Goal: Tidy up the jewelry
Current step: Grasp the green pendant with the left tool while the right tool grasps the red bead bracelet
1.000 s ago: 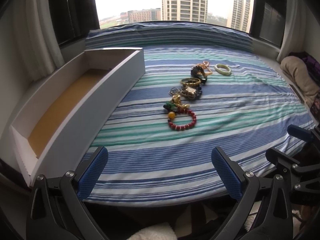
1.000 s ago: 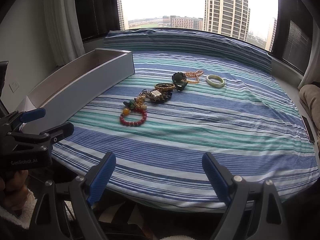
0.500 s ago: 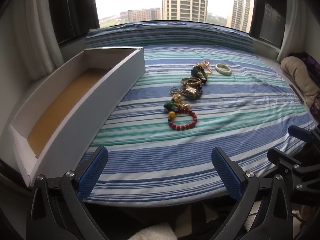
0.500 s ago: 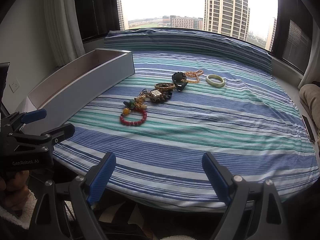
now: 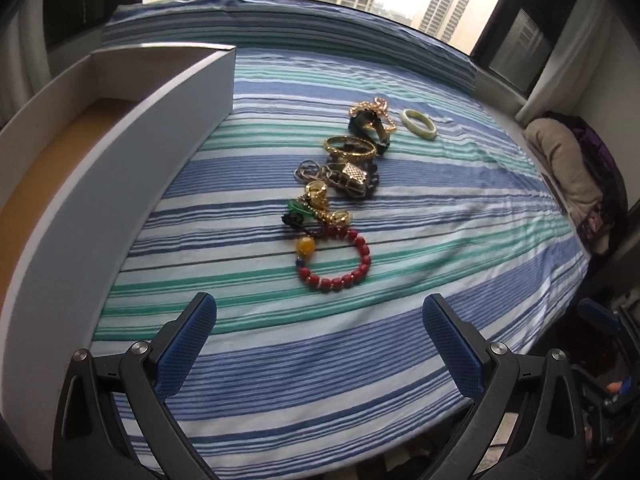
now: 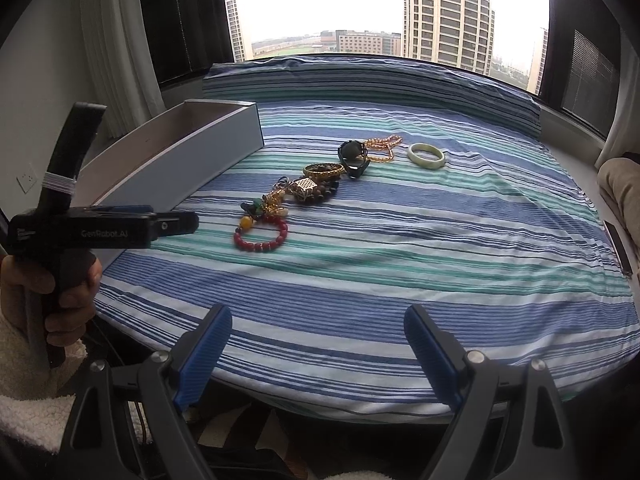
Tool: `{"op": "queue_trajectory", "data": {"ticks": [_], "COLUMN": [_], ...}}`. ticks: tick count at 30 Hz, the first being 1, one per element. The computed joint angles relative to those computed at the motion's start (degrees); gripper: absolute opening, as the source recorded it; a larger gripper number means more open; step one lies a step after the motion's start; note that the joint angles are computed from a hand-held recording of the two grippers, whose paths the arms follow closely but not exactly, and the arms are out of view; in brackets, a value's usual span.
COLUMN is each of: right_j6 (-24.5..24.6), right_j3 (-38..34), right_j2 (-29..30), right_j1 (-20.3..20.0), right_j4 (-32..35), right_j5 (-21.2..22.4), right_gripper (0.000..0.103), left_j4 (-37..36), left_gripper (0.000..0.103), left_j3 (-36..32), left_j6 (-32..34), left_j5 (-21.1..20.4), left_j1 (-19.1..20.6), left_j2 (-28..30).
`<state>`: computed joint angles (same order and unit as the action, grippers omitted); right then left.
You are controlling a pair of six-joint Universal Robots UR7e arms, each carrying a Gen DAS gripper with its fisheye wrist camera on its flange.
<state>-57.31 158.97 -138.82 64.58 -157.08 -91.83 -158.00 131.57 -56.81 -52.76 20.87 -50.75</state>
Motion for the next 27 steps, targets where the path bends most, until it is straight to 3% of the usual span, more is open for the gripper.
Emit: {"op": "queue_trajectory", "data": {"ticks": [3,6,13,15,17,22,27], "right_j6": [-0.8,2.0,3.4,4.0,4.5,5.3,5.8], "right_j3": [-0.7,-3.3,-3.7,-3.8,-4.0,-4.7,-5.7], "right_j2": [6.6,15.4,19.9,21.5,23.1,25.4,29.6], "right_j1": [0.9,3.3,3.3,3.1,3.0,3.7,5.4], "right_j4": [-6.8,-11.2,-11.3,-11.3,-11.7,-14.0,-16.7], "right_j5": [-0.5,-4.2,-4.8,-5.8,-6.7,-7.6,-9.2], "right_gripper": [0.090,0.090,0.090,0.090,0.090,0.090,0.090], "left_j4": [-3.0,-2.2,-6.3,-6.4,-6.6,-10.5,-13.4], "left_gripper": [0.101,0.085,0.078,0.072,0.051,0.012,0.011], "left_j3": [-2.4,-5.0,-7.9,-9.4,-10.3,-8.2,-3.9], "left_j6": [5.3,7.5,12.7,15.1,16.6,17.5,14.5], "left_j5": [-0.1,-0.1,-0.2,0.3,-0.9,-3.9,-2.8], "left_j1": [4.0,7.3,10.1,10.8,11.9,12.5,10.3], "left_j2": [3.4,5.5,9.4,10.8,11.5,10.4,6.7]}}
